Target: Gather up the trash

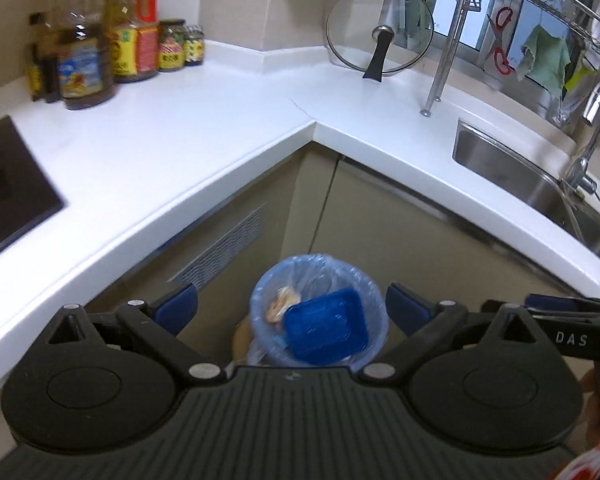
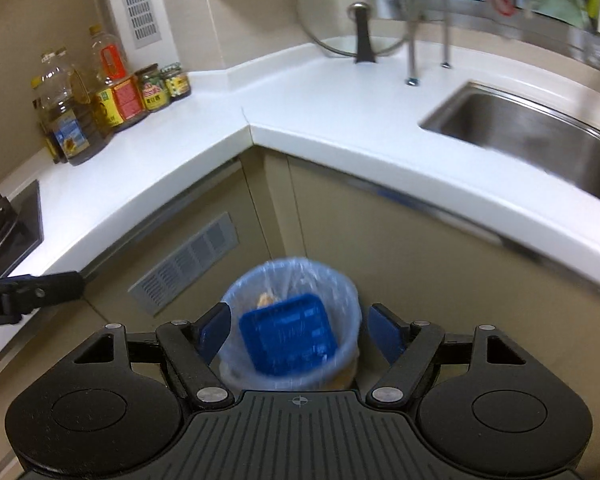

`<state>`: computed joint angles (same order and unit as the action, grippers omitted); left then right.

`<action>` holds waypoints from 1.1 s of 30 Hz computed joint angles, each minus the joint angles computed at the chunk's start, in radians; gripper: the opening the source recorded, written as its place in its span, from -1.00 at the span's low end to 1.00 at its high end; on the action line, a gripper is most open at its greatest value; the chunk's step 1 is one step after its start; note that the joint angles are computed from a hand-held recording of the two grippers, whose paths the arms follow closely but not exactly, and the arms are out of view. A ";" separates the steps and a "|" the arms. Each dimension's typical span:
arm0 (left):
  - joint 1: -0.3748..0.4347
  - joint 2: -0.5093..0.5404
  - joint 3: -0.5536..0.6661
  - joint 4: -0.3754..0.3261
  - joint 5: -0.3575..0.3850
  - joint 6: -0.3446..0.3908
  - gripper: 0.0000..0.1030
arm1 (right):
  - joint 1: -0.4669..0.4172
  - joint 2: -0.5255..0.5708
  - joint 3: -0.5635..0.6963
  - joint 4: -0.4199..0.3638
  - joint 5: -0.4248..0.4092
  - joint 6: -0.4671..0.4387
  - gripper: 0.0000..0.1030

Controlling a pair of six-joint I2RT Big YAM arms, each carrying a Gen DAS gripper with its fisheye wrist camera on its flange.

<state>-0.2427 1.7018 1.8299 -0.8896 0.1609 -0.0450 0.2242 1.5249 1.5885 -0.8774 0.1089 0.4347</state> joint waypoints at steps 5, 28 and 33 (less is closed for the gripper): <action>0.010 -0.093 -0.077 -0.026 0.009 0.023 0.92 | 0.069 -0.045 -0.002 -0.074 0.072 0.044 0.46; -0.029 -0.250 -0.139 -0.064 -0.127 -0.046 0.92 | 0.125 -0.161 -0.019 -0.081 0.127 0.013 0.46; -0.029 -0.267 -0.148 -0.066 -0.123 -0.058 0.92 | 0.131 -0.176 -0.019 -0.080 0.132 0.010 0.46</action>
